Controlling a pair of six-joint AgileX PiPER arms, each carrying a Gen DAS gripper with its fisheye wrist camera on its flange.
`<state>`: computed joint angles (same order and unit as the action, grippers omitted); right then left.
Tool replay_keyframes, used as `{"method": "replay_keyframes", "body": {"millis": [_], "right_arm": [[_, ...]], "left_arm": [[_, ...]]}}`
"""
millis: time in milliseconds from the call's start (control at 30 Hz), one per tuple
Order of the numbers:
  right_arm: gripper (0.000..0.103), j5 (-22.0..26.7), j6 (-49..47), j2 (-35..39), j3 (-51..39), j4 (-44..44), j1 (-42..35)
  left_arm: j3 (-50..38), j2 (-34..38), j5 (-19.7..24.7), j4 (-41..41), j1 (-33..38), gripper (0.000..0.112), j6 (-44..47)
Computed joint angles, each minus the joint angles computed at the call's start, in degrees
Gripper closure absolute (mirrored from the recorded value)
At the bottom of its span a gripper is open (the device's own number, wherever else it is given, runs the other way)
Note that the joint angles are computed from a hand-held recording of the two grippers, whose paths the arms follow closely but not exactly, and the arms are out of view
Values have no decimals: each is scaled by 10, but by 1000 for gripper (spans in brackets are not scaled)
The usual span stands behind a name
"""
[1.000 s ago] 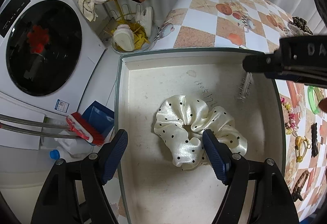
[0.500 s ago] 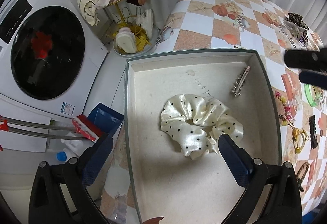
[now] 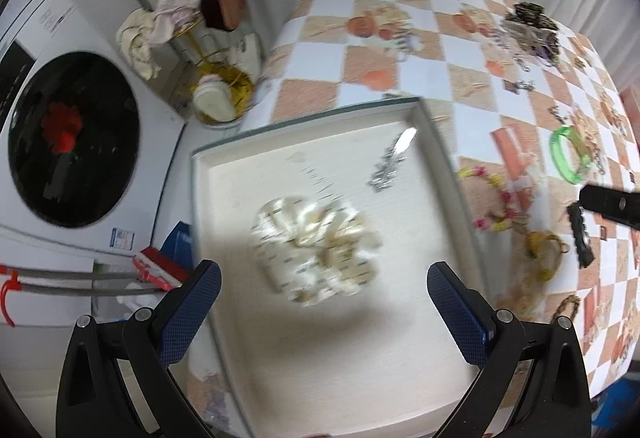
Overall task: Organize jewelry
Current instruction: 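Move the left gripper to the beaded bracelet while the right moves to the green bangle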
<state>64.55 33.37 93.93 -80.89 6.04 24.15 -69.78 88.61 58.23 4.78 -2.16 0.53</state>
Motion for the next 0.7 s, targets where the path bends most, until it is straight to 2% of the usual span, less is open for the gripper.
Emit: {"method": "replay_keyframes", "body": {"millis": [333,700], "right_arm": [[22,21,5,-82,92,-17,-91],[22,28,-42,-92,112,-20,-170]], "left_arm": [[-80,55,26,-27,-96,9,-12],[-133,115,33,-40,-160,9,-40]]}}
